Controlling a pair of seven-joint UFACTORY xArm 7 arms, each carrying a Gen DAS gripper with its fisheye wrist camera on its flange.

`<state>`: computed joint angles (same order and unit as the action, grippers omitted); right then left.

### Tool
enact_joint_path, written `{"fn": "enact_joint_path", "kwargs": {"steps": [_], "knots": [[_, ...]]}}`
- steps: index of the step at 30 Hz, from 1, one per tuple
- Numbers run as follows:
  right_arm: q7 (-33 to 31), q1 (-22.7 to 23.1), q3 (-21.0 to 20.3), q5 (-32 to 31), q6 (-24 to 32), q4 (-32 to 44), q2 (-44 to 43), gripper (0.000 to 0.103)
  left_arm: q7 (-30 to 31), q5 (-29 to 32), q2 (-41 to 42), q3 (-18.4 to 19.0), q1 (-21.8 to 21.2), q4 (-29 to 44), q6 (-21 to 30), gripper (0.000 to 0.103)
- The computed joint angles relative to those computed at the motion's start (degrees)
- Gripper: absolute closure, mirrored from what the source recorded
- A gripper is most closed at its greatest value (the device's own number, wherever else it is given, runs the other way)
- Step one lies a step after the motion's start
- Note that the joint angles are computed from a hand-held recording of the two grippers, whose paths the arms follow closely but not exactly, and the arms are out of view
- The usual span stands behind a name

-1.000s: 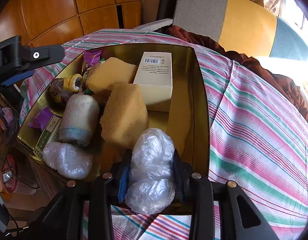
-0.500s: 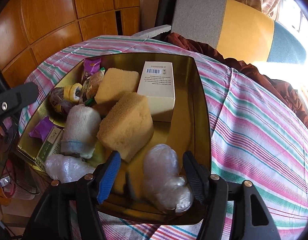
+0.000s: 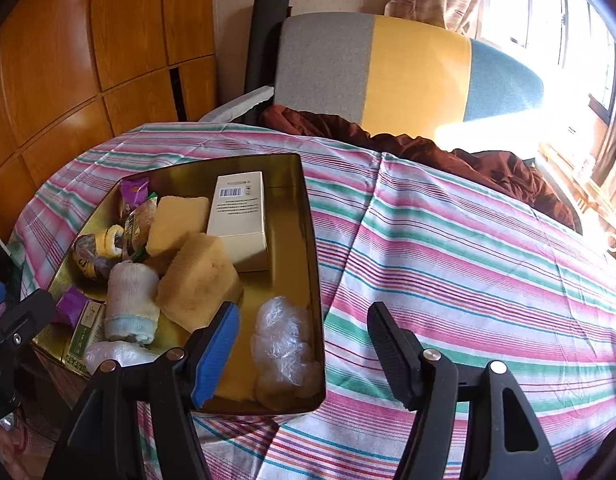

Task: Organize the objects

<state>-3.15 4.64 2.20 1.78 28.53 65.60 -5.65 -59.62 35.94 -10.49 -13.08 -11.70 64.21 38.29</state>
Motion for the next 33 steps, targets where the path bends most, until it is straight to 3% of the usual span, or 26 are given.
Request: {"fn": "enact_joint_path", "kwargs": {"steps": [21,33], "knots": [[-3.4,1.2,0.2,2.5,-2.4,-2.4,-2.1,0.036,-7.8,3.1,-5.3,-2.6,2.8,-4.0,0.1,0.0],[-3.2,1.7,0.6,1.6,-2.2,-3.1,-2.8,0.036,-7.7,4.2,-5.7,-3.0,3.1,-4.9,1.7,0.002]]}}
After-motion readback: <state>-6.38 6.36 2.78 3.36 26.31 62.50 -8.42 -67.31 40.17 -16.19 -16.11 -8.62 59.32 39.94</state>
